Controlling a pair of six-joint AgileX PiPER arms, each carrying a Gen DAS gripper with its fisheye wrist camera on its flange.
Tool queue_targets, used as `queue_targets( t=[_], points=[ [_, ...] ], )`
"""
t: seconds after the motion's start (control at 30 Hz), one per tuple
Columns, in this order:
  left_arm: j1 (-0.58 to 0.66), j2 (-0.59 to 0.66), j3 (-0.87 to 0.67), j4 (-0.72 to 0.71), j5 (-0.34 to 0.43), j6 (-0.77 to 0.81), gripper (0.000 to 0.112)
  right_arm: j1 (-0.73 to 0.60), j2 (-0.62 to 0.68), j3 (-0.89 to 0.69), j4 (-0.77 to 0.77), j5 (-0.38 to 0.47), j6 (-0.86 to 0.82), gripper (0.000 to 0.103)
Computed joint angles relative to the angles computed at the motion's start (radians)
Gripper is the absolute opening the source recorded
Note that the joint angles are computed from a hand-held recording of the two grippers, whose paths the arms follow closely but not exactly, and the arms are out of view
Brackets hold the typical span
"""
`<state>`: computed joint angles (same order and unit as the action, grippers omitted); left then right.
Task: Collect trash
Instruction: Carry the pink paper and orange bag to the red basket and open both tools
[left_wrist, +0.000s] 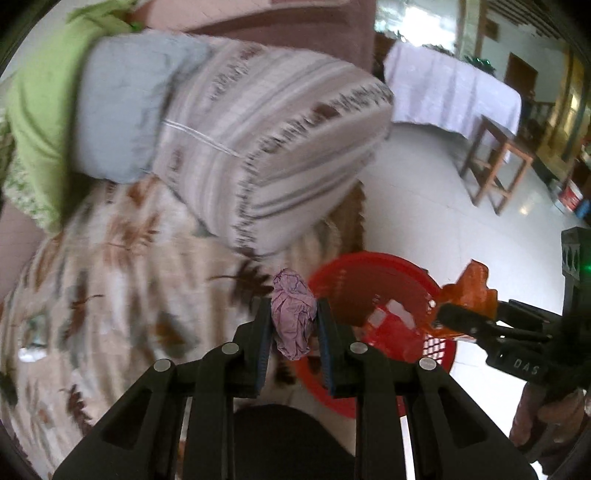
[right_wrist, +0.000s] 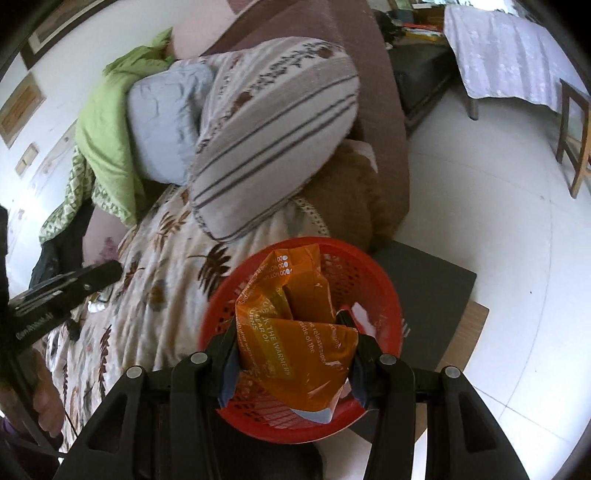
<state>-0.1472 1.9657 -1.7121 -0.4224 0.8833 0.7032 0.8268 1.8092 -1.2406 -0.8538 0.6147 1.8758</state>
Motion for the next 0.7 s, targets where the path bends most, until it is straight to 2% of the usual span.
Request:
queue_targets(
  t=[0.07,0.1,0.13,0.2,0.3,0.53,0.7],
  points=[
    [-0.019,0.022,-0.007,-0.005,0.005,-0.001,0.025,-0.009,0.005,0.003,-0.002,-0.006,0.004,0.051],
    [-0.026,0.03,-0.015,0.002,0.005,-0.008,0.034,-0.011,0.007,0.006,-0.004,-0.011,0.01,0.053],
    [-0.034,0.037,-0.016,0.009,0.0,-0.013,0.051,-0.018,0.009,0.009,-0.004,-0.022,0.01,0.053],
    [-0.038,0.038,-0.002,-0.006,-0.022,0.001,0.071,-0.027,0.012,0.014,-0.01,-0.035,0.022,0.059],
    [-0.032,0.033,0.01,-0.022,-0.028,0.018,0.072,-0.033,0.022,0.004,-0.014,-0.034,0.031,0.065],
    [0.037,0.006,0.019,-0.053,0.009,0.023,0.072,-0.029,0.032,-0.023,-0.005,-0.012,0.022,0.065],
    [0.122,-0.031,0.047,-0.036,0.003,0.011,0.074,-0.019,0.066,-0.111,0.026,0.01,-0.054,0.067]
  ],
)
